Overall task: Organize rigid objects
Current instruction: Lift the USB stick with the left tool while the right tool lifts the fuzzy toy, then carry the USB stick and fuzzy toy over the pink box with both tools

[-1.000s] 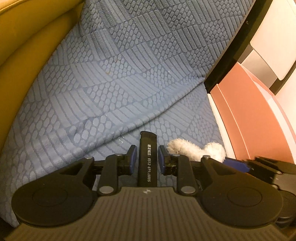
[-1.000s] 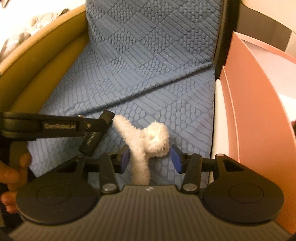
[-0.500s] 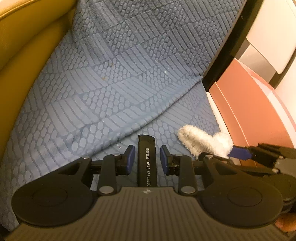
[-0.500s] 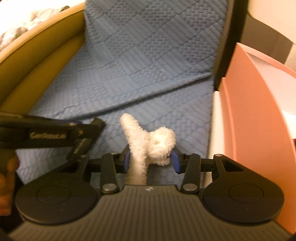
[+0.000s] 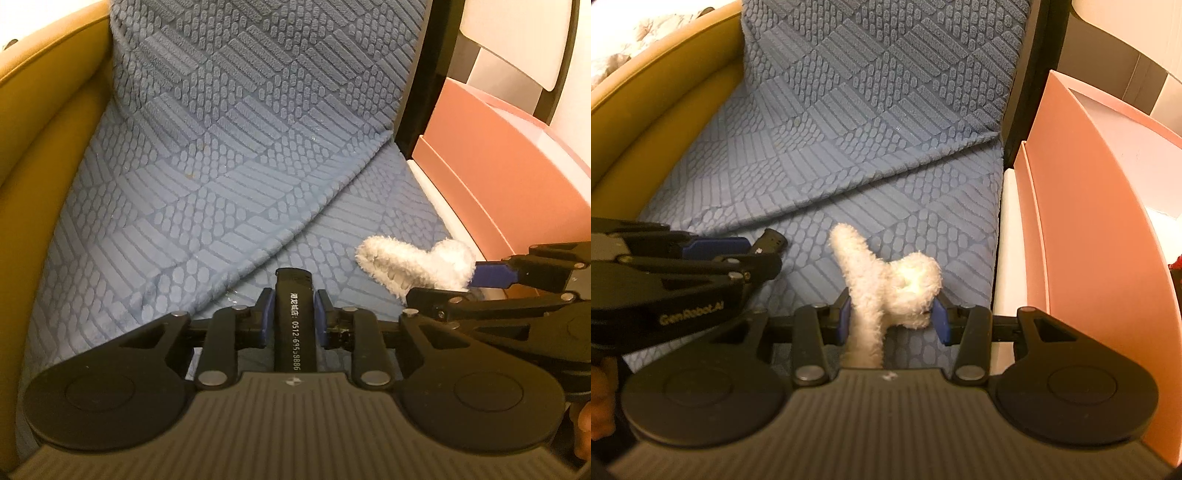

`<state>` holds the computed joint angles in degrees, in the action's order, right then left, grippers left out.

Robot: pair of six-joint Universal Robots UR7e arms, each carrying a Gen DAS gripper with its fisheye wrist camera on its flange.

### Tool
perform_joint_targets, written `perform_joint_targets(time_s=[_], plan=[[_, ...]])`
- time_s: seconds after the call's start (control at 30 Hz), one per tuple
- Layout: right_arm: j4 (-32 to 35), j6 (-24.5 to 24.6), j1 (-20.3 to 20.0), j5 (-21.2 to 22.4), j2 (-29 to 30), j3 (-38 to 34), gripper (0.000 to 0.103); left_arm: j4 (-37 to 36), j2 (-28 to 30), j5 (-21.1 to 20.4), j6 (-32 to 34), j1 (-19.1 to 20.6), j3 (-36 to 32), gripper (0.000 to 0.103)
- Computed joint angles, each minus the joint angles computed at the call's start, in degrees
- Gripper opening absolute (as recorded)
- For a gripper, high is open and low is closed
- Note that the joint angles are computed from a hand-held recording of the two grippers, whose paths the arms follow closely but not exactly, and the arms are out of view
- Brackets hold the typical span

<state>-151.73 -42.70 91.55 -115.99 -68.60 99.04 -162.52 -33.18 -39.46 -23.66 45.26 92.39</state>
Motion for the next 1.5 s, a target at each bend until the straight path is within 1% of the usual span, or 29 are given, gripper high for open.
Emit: perform_joint_targets(time_s=[0.13, 0.27, 0.43, 0.57, 0.7, 0.73, 0.8, 0.83, 1.13, 1.33, 1.43, 1.5], plan=[[0.1, 0.2, 0.0, 0.1, 0.0, 0.0, 0.046, -0.2, -0.1, -0.4, -0.6, 0.2, 0.1, 0.027], [0.6, 1.0, -0.1, 0.6, -0.3, -0.1, 0.046, -0.8, -0.7, -2.1, -2.2, 0.4, 0.5, 0.027], [0.5, 1.5, -0.1, 1.7, -1.1, 0.5, 0.046, -2.4, -1.3, -2.0, -3.1, 0.0, 1.4, 0.027], [0.4, 2.9, -0.2, 2.2, -1.8, 1.1, 0.046, -3.7, -1.5, -1.6, -4.0, -0.6, 2.0, 0.027], [0.9, 4.7, -0.3, 2.6, -2.9, 1.4, 0.046, -5.8, -2.2, -1.1, -7.0, -1.2, 3.2, 0.027], [0.3, 4.4, -0.1, 2.1, -3.1, 1.8, 0.046, -6.3, -2.4, -1.0, -7.5, -1.5, 3.6, 0.027], [-1.2, 2.4, 0.3, 1.2, -3.7, 2.7, 0.046, -5.7, -2.8, -0.4, -8.7, -2.1, 4.1, 0.027], [-1.1, 2.4, 0.4, 0.9, -4.0, 2.9, 0.046, -5.3, -3.0, 0.0, -9.2, -2.5, 4.3, 0.027], [4.6, 8.4, 1.1, 1.3, -8.3, 2.8, 0.046, -1.7, -5.7, 0.2, -13.6, -6.0, 5.7, 0.027], [6.8, 10.5, 2.2, 1.1, -10.5, 2.0, 0.046, 0.6, -7.1, 0.6, -15.1, -8.4, 5.0, 0.027], [8.0, 11.0, 2.9, 0.8, -11.7, 1.7, 0.046, 3.5, -7.5, 2.1, -15.6, -9.6, 4.3, 0.027], [8.9, 11.4, 3.2, 0.7, -12.3, 1.1, 0.046, 3.0, -8.0, 1.5, -15.9, -10.0, 4.3, 0.027]])
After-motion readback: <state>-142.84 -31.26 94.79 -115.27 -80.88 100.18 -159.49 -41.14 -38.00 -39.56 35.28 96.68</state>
